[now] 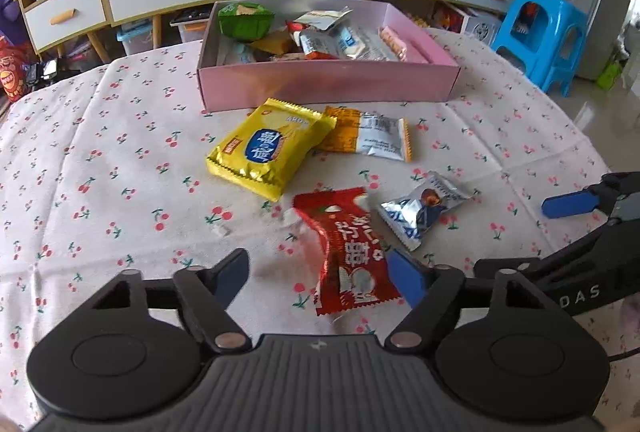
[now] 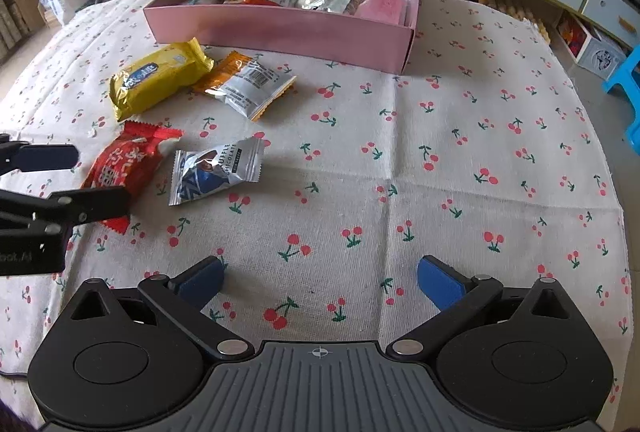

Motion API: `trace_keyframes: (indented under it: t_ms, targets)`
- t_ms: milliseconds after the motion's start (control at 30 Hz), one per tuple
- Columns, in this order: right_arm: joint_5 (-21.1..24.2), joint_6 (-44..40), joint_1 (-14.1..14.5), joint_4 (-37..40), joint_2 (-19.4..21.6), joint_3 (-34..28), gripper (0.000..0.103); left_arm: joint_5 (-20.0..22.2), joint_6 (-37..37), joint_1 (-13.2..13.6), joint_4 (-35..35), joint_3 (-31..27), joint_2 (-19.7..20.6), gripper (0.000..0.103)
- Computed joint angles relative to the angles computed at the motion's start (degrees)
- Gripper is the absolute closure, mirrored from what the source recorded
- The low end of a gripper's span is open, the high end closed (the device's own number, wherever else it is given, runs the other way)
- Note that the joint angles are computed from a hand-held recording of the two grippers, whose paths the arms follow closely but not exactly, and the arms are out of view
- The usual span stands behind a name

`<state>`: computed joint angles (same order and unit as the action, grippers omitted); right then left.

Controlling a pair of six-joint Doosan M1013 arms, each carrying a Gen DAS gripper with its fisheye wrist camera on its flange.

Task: Organize snacks
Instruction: 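Grasp red candy pack with the left tool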

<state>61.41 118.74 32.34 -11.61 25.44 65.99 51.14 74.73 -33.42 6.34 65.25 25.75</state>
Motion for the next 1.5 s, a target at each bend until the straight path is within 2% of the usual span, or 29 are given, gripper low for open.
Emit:
trace_keyframes:
  t_ms: [33, 200, 300, 633, 800, 1033, 1300, 1500]
  targets:
    - [0.4, -0.1, -0.1, 0.2, 0.2, -0.3, 0.000, -0.2, 0.3, 0.1, -0.7, 0.0, 0.1, 0.037]
    - [-0.4, -1.9, 0.0, 0.2, 0.6, -0.8, 0.000, -0.5, 2.7, 0.3, -3.1, -0.3, 0.2, 0.075]
    - [-0.8, -4.5, 0.2, -0.2, 0.9, -1.3, 0.000, 0.6, 3.2, 0.4, -3.3, -1.0, 0.4, 0.081]
    - [-2.3, -6.6, 1.1, 0.6, 2.2, -3.2, 0.000, 4.6, 1.6, 1.4, -2.7, -2.4, 0.6, 0.081]
    - [-3.4, -5.4, 0.9, 2.0, 2.8, -3.8, 0.001, 6.5, -0.4, 1.8, -1.0, -2.6, 0.2, 0.073]
    - [-5.0, -4.3, 1.2, 1.8, 3.4, -4.4, 0.003, 3.8, -0.5, 2.3, -2.0, -0.9, -0.6, 0.058]
    - [-7.3, -2.0, 1.6, -1.2, 3.4, -3.8, 0.017, 2.3, -1.5, 2.5, -3.5, -0.7, -0.7, 0.053]
    - [-8.5, -2.3, 1.2, -0.4, 3.0, -3.4, 0.039, -0.1, -1.8, 2.1, -3.3, 0.5, -0.8, 0.054]
